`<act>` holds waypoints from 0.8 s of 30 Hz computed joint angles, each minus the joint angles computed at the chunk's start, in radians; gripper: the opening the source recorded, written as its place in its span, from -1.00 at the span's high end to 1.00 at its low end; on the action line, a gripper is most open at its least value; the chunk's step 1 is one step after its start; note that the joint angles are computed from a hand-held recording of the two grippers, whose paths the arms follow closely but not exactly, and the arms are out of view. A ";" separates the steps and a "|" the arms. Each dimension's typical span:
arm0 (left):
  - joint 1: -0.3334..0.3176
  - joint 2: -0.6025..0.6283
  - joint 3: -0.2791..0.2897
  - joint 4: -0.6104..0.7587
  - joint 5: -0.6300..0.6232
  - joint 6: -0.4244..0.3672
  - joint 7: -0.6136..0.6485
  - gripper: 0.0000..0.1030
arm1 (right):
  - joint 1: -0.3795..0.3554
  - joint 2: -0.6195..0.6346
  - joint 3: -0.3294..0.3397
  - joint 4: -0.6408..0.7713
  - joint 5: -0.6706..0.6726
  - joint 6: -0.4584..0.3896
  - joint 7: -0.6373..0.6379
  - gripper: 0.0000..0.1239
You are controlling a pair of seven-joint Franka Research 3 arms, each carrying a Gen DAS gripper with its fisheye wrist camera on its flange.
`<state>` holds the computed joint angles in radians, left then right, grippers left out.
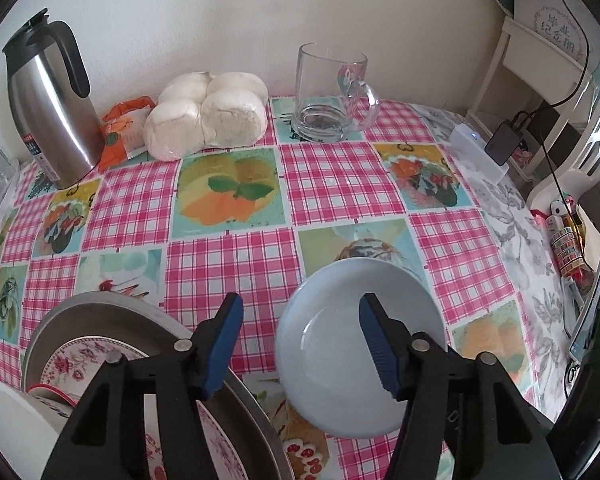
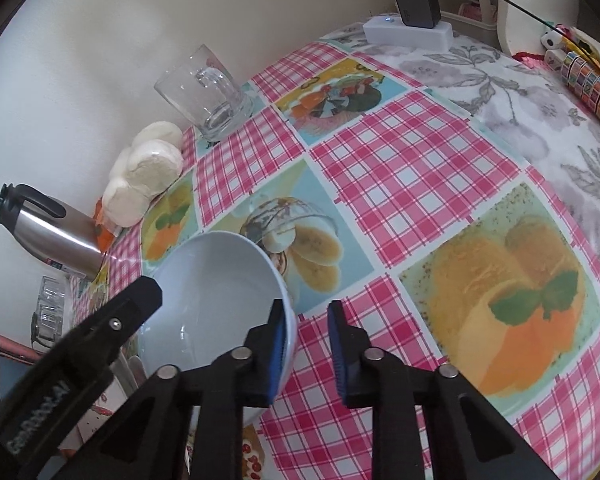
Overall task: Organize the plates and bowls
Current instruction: 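Close both grippers on the rim of the pale blue bowl, then lift the pale blue bowl with both grippers and carry it over the basin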
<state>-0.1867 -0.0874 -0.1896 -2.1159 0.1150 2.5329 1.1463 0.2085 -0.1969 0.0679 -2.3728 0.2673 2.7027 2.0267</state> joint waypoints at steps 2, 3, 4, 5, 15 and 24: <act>-0.001 0.004 -0.001 0.001 0.000 -0.004 -0.001 -0.06 | -0.002 -0.002 -0.002 -0.003 0.001 -0.002 0.001 0.72; -0.002 0.006 -0.002 0.002 -0.002 -0.007 0.001 -0.03 | -0.002 -0.004 -0.003 -0.006 0.003 -0.002 0.001 0.73; -0.002 0.009 -0.002 0.002 -0.007 -0.009 0.005 0.02 | -0.001 -0.004 -0.007 -0.009 0.014 -0.002 -0.005 0.74; -0.003 0.011 -0.002 0.003 -0.010 -0.011 0.008 0.09 | -0.002 -0.007 -0.008 -0.012 0.017 -0.003 -0.004 0.74; -0.010 0.032 -0.002 0.001 -0.095 -0.016 0.073 0.60 | -0.013 -0.009 -0.011 -0.020 0.022 -0.015 -0.001 0.74; -0.010 0.029 0.001 -0.005 -0.173 -0.007 0.126 0.71 | -0.002 -0.010 -0.015 -0.009 0.062 -0.027 -0.040 0.81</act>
<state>-0.1970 -0.0581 -0.1888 -2.1208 -0.0576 2.5264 1.2718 0.2068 -0.2073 0.0526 -2.3822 0.3296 2.6759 1.9867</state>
